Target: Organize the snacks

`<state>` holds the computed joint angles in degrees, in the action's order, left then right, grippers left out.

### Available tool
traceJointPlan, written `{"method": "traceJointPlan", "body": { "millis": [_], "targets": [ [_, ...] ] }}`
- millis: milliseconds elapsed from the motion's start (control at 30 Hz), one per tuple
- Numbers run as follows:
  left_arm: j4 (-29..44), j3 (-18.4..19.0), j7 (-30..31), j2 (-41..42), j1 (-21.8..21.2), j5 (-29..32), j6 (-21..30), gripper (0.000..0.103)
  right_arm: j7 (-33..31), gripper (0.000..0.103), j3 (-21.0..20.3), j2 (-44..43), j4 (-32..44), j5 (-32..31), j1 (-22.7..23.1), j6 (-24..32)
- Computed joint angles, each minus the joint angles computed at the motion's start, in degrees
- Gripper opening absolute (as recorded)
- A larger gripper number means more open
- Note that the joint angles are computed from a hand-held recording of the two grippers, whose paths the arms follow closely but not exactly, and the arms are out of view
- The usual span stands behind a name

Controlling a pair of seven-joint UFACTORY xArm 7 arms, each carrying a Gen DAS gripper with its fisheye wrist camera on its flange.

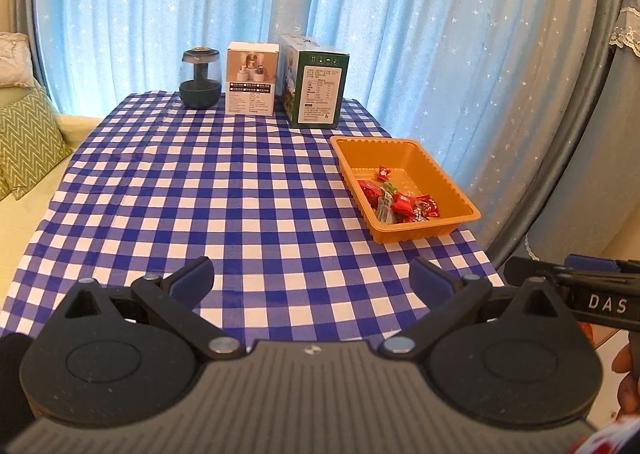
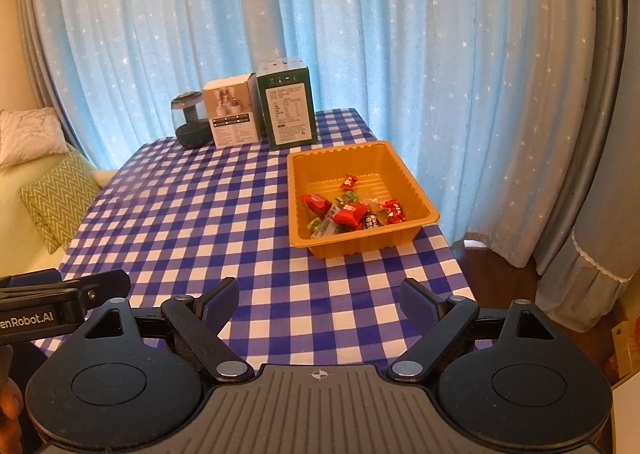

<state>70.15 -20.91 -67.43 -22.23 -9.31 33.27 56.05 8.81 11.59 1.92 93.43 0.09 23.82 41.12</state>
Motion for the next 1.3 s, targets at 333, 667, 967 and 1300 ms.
{"method": "traceJointPlan", "body": {
  "millis": [333,667,967,1300],
  "targets": [
    [-2.02,-1.17,-0.83,-3.34,-0.13,-0.84,2.49,0.103,-0.25,0.087,0.55,-3.46,-3.60,-0.17,0.10,-0.43],
    [-3.03,-1.99,-0.41,-4.79,0.92,-1.51,2.14,0.103,-0.52,0.087,0.74,-4.05,-4.74,0.13,0.10,-1.41],
    [-2.92,-2.20,-0.13,-4.69,1.29,-2.01,2.21,0.103,-0.56,0.087,0.72,-3.93,-4.83,0.32,0.06,-1.69],
    [-3.21,-1.86,0.28,-4.81,1.24,-2.61,1.96,0.103,-0.83,0.087,0.70,-4.02,-5.16,0.86,0.06,-1.83]
  ]
}}
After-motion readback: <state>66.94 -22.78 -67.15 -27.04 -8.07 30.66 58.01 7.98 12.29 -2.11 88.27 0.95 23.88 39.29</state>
